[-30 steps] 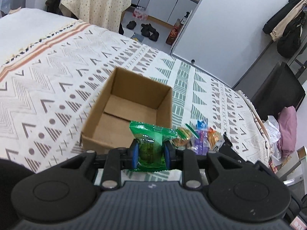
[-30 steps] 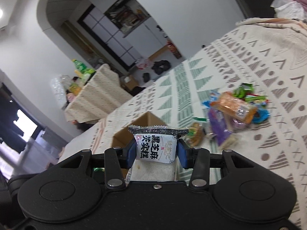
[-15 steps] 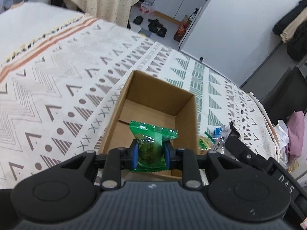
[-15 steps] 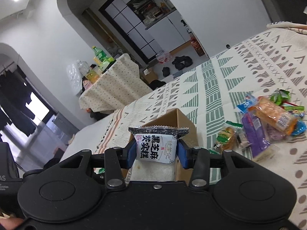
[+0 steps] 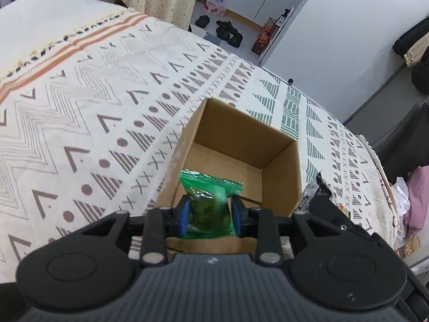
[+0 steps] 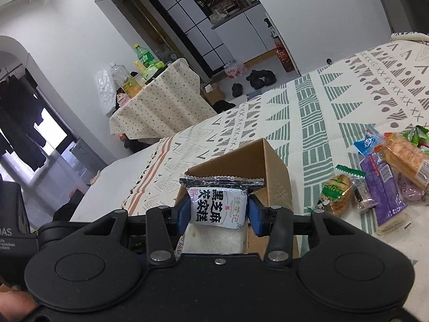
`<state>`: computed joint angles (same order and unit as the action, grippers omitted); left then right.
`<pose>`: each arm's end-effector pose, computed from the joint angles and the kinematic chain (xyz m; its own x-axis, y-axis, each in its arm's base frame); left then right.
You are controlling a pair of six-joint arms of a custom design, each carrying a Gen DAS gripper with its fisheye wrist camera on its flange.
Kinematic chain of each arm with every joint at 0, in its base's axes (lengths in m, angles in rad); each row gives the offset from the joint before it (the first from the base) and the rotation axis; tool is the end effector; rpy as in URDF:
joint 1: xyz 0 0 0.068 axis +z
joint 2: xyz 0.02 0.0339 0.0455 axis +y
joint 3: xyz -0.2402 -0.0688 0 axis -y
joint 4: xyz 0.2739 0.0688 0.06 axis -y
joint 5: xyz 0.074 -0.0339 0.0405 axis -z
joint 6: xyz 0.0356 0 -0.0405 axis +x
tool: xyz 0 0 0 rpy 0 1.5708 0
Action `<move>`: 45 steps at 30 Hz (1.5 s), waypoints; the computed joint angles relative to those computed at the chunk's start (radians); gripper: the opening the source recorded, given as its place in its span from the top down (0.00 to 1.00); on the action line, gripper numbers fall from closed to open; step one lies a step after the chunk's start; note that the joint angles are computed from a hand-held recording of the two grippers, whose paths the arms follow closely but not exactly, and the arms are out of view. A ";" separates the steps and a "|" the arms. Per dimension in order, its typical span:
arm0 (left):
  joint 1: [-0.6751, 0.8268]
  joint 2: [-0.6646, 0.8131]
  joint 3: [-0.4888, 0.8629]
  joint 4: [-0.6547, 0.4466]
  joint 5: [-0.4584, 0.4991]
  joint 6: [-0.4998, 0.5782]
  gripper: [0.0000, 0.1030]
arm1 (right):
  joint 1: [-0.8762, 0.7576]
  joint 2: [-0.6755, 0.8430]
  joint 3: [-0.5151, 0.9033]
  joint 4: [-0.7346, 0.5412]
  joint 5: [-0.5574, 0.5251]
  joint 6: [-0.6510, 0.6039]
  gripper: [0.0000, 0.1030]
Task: Organize snacks
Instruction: 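Carry both packets over the cardboard box and open both tools to drop them in, then grasp the purple bar with the left tool while the right tool grasps the orange biscuit roll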
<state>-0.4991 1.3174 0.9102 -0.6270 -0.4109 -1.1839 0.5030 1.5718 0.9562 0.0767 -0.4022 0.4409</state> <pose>0.2610 -0.1261 0.2010 -0.5251 -0.6807 -0.5108 -0.6009 0.7215 -0.3439 0.3176 0.1906 0.1897 -0.7216 0.0512 -0.6905 -0.4755 0.6882 0.5479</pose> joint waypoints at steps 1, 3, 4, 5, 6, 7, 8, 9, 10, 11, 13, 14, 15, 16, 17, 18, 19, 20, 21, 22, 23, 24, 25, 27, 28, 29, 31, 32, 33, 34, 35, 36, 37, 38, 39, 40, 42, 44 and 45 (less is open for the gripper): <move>0.001 -0.002 0.004 -0.001 -0.001 0.001 0.55 | 0.002 0.001 0.001 0.004 -0.004 0.002 0.52; -0.005 -0.025 -0.006 0.008 -0.005 0.001 0.34 | 0.001 -0.008 -0.003 0.002 -0.005 0.007 0.31; -0.014 -0.035 -0.009 0.006 -0.021 -0.002 0.24 | 0.003 -0.021 -0.014 0.012 0.009 0.013 0.28; -0.025 -0.038 -0.005 -0.003 -0.042 -0.007 0.20 | 0.002 -0.037 -0.025 0.017 0.018 0.015 0.25; -0.037 -0.037 0.004 -0.021 -0.063 -0.014 0.19 | -0.003 -0.050 -0.031 0.015 0.017 0.018 0.22; -0.045 -0.032 0.014 -0.038 -0.073 -0.021 0.18 | -0.010 -0.059 -0.035 0.014 0.007 0.026 0.20; -0.049 -0.028 0.026 -0.053 -0.073 -0.027 0.17 | -0.018 -0.070 -0.042 0.013 -0.006 0.037 0.18; -0.053 -0.025 0.035 -0.069 -0.070 -0.037 0.17 | -0.027 -0.085 -0.050 0.007 -0.018 0.046 0.15; -0.055 -0.025 0.041 -0.082 -0.066 -0.046 0.17 | -0.032 -0.090 -0.048 -0.003 -0.018 0.050 0.14; -0.059 -0.027 0.046 -0.095 -0.067 -0.055 0.17 | -0.037 -0.099 -0.047 -0.019 -0.015 0.050 0.12; -0.073 -0.029 0.057 -0.128 -0.083 -0.077 0.16 | -0.047 -0.115 -0.047 -0.046 -0.014 0.042 0.11; -0.083 -0.027 0.065 -0.148 -0.093 -0.093 0.16 | -0.052 -0.123 -0.048 -0.056 -0.012 0.035 0.11; -0.091 -0.026 0.072 -0.165 -0.100 -0.109 0.16 | -0.058 -0.134 -0.051 -0.067 -0.009 0.022 0.08; -0.099 -0.026 0.078 -0.178 -0.105 -0.121 0.15 | -0.066 -0.142 -0.052 -0.079 -0.006 0.005 0.08; -0.108 -0.026 0.084 -0.192 -0.110 -0.133 0.15 | -0.075 -0.148 -0.049 -0.099 -0.006 -0.011 0.07; -0.118 -0.024 0.093 -0.208 -0.116 -0.143 0.15 | -0.090 -0.159 -0.048 -0.119 -0.012 -0.023 0.07; -0.129 -0.016 0.109 -0.234 -0.125 -0.157 0.15 | -0.107 -0.173 -0.051 -0.133 -0.020 -0.027 0.07; -0.143 -0.004 0.129 -0.269 -0.140 -0.179 0.15 | -0.121 -0.182 -0.050 -0.148 -0.030 -0.032 0.07; -0.157 0.013 0.154 -0.306 -0.157 -0.203 0.15 | -0.139 -0.188 -0.045 -0.168 -0.048 -0.041 0.06; -0.171 0.025 0.173 -0.332 -0.173 -0.221 0.15 | -0.150 -0.194 -0.041 -0.185 -0.057 -0.049 0.06; -0.182 0.030 0.183 -0.345 -0.185 -0.233 0.15 | -0.160 -0.200 -0.035 -0.206 -0.058 -0.060 0.06; -0.192 0.032 0.190 -0.350 -0.193 -0.244 0.15 | -0.168 -0.208 -0.030 -0.228 -0.059 -0.075 0.06; -0.201 0.036 0.198 -0.355 -0.199 -0.254 0.15 | -0.178 -0.220 -0.031 -0.238 -0.065 -0.089 0.06; -0.221 0.050 0.219 -0.364 -0.210 -0.270 0.15 | -0.193 -0.243 -0.039 -0.250 -0.067 -0.112 0.06; -0.230 0.056 0.227 -0.363 -0.214 -0.272 0.15 | -0.203 -0.251 -0.037 -0.263 -0.070 -0.125 0.06; -0.237 0.063 0.235 -0.361 -0.215 -0.276 0.15 | -0.215 -0.255 -0.034 -0.273 -0.077 -0.133 0.06; -0.251 0.076 0.248 -0.350 -0.216 -0.281 0.15 | -0.242 -0.263 -0.035 -0.279 -0.106 -0.145 0.05; -0.258 0.088 0.259 -0.348 -0.219 -0.279 0.15 | -0.255 -0.267 -0.036 -0.278 -0.116 -0.149 0.05; -0.265 0.099 0.271 -0.346 -0.222 -0.274 0.14 | -0.267 -0.271 -0.038 -0.277 -0.120 -0.151 0.03; -0.272 0.110 0.281 -0.341 -0.224 -0.264 0.09 | -0.280 -0.272 -0.036 -0.283 -0.122 -0.158 0.02; -0.277 0.118 0.289 -0.336 -0.227 -0.257 0.02 | -0.293 -0.277 -0.035 -0.292 -0.123 -0.167 0.00; -0.282 0.128 0.298 -0.332 -0.228 -0.251 0.00 | -0.304 -0.282 -0.035 -0.298 -0.115 -0.179 0.00; -0.285 0.138 0.306 -0.323 -0.226 -0.242 0.00 | -0.315 -0.284 -0.033 -0.304 -0.109 -0.192 0.00; -0.287 0.143 0.309 -0.305 -0.218 -0.230 0.00 | -0.329 -0.287 -0.033 -0.306 -0.110 -0.203 0.00; -0.286 0.144 0.304 -0.277 -0.204 -0.215 0.00 | -0.345 -0.289 -0.035 -0.306 -0.112 -0.215 0.00; -0.287 0.149 0.304 -0.256 -0.193 -0.203 0.00 | -0.358 -0.291 -0.036 -0.307 -0.117 -0.225 0.00; -0.295 0.168 0.314 -0.233 -0.193 -0.192 0.00 | -0.382 -0.288 -0.034 -0.315 -0.123 -0.239 0.00; -0.301 0.189 0.327 -0.213 -0.186 -0.179 0.00 | -0.404 -0.286 -0.029 -0.328 -0.136 -0.249 0.00; -0.304 0.198 0.334 -0.208 -0.182 -0.181 0.00 | -0.413 -0.286 -0.025 -0.338 -0.141 -0.255 0.00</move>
<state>-0.8030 1.5157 1.2443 -0.8349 -0.5927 -1.3646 0.0901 1.2862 0.9309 -0.2608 -0.5431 0.1864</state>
